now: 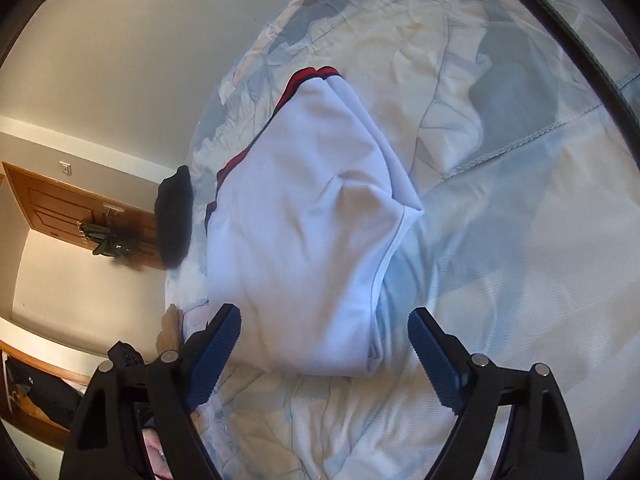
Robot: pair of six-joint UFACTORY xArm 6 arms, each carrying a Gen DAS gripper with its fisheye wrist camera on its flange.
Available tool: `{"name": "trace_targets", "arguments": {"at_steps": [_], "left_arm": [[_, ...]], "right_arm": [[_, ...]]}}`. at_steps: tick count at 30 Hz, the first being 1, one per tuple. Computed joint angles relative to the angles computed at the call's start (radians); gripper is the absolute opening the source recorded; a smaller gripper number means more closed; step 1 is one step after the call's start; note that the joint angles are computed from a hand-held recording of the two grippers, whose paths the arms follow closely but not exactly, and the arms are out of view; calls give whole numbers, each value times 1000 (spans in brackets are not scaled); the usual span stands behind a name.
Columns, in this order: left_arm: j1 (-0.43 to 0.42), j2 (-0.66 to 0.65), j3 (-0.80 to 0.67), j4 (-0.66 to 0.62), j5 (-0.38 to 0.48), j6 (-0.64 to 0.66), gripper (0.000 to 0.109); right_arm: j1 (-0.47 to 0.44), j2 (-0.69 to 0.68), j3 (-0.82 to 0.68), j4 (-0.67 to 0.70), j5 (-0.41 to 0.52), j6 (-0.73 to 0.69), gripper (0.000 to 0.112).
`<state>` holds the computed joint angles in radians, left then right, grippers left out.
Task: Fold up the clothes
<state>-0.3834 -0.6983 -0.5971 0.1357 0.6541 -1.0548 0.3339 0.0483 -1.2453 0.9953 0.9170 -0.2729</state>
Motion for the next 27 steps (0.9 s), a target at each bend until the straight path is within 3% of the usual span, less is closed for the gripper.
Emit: {"name": "trace_targets", "arguments": {"at_steps": [4, 8, 13, 15, 16, 17, 18, 20, 22, 27], "left_arm": [[30, -13, 47, -59, -104, 17, 95], [36, 20, 40, -68, -123, 11, 94], [21, 73, 7, -34, -125, 14, 90], [1, 113, -40, 24, -55, 11, 55], [-9, 134, -65, 47, -21, 15, 51], [-14, 145, -72, 36, -27, 38, 33], [-17, 157, -80, 22, -31, 59, 19], [-26, 178, -105, 30, -6, 47, 16], [-21, 173, -93, 20, -19, 29, 12], [12, 130, -50, -94, -65, 77, 7]], "right_arm": [[-7, 14, 15, 30, 27, 15, 88], [-5, 36, 9, 50, 43, 5, 72], [27, 58, -13, 21, 38, -8, 72], [44, 59, -12, -17, 13, -5, 68], [48, 58, -10, -29, 3, -3, 59], [49, 58, -9, -39, 0, 0, 48], [47, 59, -7, -46, -1, 7, 44], [39, 59, -2, -52, -1, 19, 24], [28, 59, 5, -53, 4, 25, 14], [21, 57, 6, -57, 3, 25, 8]]}}
